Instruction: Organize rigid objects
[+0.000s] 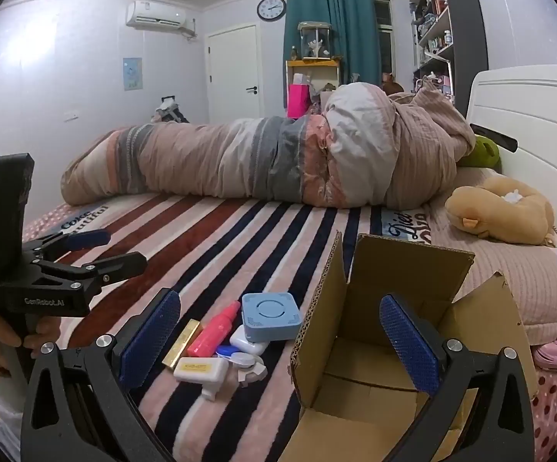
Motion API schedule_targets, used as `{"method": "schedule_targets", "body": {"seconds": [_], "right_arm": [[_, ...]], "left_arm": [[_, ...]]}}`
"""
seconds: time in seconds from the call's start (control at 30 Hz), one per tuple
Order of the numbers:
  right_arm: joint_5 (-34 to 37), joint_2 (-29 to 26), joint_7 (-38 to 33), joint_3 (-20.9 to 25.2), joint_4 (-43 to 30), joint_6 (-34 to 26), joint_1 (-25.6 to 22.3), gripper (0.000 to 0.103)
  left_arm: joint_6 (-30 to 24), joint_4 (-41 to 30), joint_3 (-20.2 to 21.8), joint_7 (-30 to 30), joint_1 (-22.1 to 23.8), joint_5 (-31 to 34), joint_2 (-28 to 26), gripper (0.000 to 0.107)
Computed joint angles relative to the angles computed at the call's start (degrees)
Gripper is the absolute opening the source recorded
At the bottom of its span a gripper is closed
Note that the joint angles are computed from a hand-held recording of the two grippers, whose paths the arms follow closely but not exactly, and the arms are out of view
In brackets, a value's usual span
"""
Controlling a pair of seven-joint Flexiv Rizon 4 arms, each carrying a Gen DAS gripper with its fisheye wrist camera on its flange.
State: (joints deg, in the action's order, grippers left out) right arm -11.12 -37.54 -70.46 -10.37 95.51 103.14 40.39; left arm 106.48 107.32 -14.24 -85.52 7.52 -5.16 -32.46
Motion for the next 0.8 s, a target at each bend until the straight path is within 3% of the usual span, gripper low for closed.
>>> {"method": "schedule_targets", "body": {"seconds": [0.23, 0.37, 0.8], "right_arm": [[0.4, -0.1, -0.2, 0.0, 0.0, 0.5, 0.0, 0.103], [0.4, 0.3, 0.1, 0.0, -0.5, -1.6, 0.2, 0.103], [3.2, -1.1, -1.4, -4.5, 1.7, 3.6, 3.7, 0.103]], "left_arm": [[-0.1, -0.1, 0.6, -0.2, -0.6, -0.2, 0.0, 0.103], [0.4, 0.5, -1.6, -0.4, 1.6, 0.9, 0.2, 0.103], [0.3, 0.5, 0.8, -0.7, -0.7, 0.2, 0.6, 0.103]]}}
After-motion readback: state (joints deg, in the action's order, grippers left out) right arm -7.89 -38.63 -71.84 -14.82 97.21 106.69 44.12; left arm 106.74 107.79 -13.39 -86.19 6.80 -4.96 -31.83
